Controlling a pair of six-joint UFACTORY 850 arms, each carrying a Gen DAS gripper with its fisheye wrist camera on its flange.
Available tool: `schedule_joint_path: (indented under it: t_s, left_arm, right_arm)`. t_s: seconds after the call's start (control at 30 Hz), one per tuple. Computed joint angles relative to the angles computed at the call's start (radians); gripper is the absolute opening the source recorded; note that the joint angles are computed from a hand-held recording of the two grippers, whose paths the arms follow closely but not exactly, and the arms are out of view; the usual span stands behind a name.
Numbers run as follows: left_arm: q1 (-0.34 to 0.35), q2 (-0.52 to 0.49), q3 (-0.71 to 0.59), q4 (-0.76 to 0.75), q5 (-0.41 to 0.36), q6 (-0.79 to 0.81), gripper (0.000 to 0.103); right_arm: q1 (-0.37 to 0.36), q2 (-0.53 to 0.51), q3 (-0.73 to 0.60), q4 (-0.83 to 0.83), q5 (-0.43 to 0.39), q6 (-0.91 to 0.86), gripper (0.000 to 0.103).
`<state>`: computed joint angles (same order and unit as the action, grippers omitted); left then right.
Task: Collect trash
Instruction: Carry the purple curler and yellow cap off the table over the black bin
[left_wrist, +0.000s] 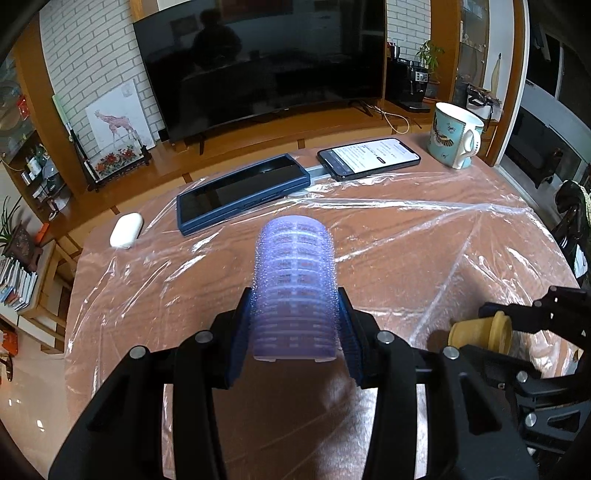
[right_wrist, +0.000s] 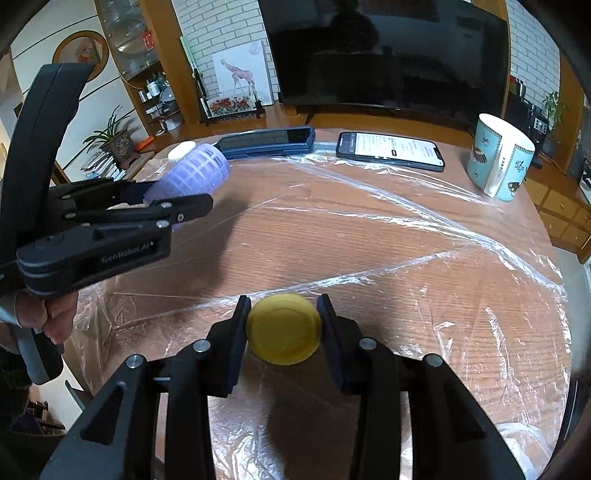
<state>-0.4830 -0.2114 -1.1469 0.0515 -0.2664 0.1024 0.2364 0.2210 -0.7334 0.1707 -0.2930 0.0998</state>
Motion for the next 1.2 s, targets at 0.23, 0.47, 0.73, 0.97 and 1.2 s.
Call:
schedule_joint_path:
  t_s: [0.23,0.47,0.73,0.97,1.2]
  left_arm:
    - [-0.012,0.047,0.052,0.12,0.015,-0.107,0.045]
    - [-0.024,0.093,0.108,0.249,0.021,-0.229,0.045]
    - [-0.043,0.15,0.171,0.37,0.016,-0.357,0.045]
    - [-0.06,0.201,0.224,0.412,0.007,-0.415,0.045]
    - [-0.08,0.251,0.277,0.446,-0.007,-0.471,0.045]
  right_arm:
    - [0.024,0.033,0.015,-0.033,0.002,0.034,0.037]
    - [0.044,0.062,0.032,-0.039,-0.006,0.044,0.037]
    - [0.067,0.112,0.063,-0.045,-0.023,0.053,0.037]
    - [0.085,0.173,0.099,-0.055,-0.046,0.069,0.037]
    - [0.105,0.223,0.13,-0.076,-0.071,0.09,0.037]
